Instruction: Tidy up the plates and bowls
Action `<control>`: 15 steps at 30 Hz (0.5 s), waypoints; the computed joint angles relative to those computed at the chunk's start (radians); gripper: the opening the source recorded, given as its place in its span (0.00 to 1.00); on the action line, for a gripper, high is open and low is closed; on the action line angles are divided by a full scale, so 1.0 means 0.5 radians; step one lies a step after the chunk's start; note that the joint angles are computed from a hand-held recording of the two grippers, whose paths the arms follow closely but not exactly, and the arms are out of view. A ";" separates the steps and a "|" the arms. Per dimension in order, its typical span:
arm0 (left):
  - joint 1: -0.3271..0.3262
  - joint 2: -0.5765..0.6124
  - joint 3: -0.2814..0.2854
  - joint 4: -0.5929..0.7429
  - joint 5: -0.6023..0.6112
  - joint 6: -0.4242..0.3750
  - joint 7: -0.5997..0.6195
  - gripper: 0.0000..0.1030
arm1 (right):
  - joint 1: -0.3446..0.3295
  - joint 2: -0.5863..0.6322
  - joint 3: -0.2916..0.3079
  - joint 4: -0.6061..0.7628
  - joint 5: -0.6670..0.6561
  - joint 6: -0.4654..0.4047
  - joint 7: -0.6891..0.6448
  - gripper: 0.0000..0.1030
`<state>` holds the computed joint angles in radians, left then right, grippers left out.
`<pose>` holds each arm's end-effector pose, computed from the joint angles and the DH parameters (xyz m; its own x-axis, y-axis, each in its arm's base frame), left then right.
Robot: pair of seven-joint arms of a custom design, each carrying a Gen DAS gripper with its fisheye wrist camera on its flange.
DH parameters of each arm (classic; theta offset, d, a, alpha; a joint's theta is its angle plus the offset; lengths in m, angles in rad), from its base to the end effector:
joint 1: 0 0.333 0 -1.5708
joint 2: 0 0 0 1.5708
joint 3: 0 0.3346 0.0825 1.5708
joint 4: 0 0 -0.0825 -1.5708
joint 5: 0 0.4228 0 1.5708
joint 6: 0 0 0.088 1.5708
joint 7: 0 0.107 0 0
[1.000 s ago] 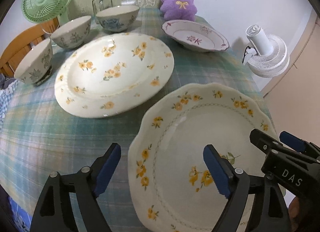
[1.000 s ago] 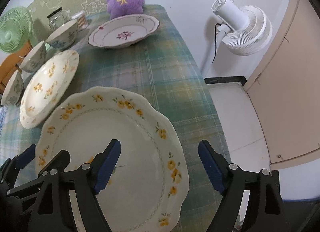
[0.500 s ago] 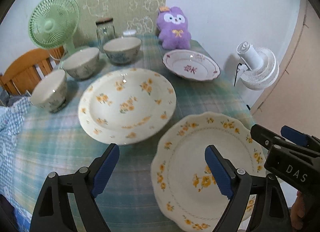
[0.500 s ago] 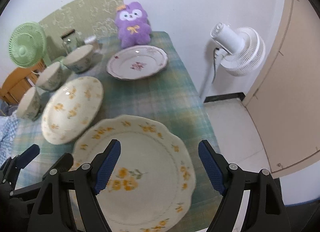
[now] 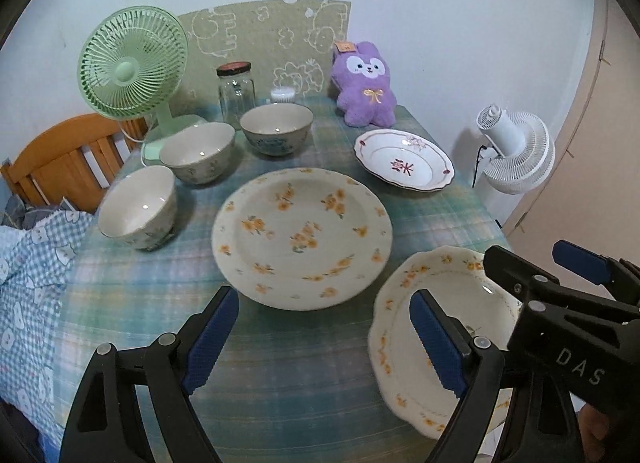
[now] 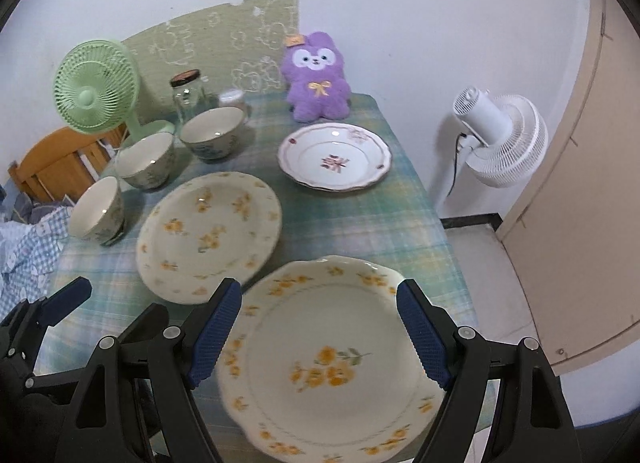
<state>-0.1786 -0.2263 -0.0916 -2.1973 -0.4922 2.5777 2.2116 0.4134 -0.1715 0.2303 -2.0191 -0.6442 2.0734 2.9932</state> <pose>0.5406 -0.1445 0.5488 -0.5592 -0.8279 0.0441 -0.6534 0.4073 -0.6381 0.4677 0.3213 0.5644 -0.4903 -0.8712 -0.0243 -0.6776 0.3986 -0.6181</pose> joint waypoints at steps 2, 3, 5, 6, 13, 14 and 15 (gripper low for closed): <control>0.010 0.013 0.024 0.026 -0.017 -0.004 0.037 0.86 | 0.009 0.057 0.019 0.078 -0.030 -0.039 0.023 0.80; 0.017 0.018 0.031 0.040 -0.023 -0.012 0.047 0.86 | 0.019 0.082 0.022 0.113 -0.041 -0.056 0.032 0.80; 0.031 0.036 0.054 0.080 -0.055 -0.041 0.094 0.86 | 0.044 0.148 0.025 0.204 -0.072 -0.098 0.052 0.80; 0.038 0.040 0.061 0.092 -0.073 -0.051 0.126 0.86 | 0.058 0.168 0.020 0.232 -0.082 -0.113 0.056 0.80; 0.113 0.092 0.081 0.197 -0.133 -0.086 0.303 0.86 | 0.190 0.406 -0.026 0.558 -0.171 -0.270 0.106 0.80; 0.124 0.097 0.079 0.205 -0.129 -0.079 0.322 0.86 | 0.212 0.426 -0.037 0.585 -0.180 -0.286 0.121 0.80; 0.133 0.108 0.086 0.222 -0.145 -0.087 0.357 0.86 | 0.232 0.464 -0.047 0.635 -0.190 -0.310 0.148 0.80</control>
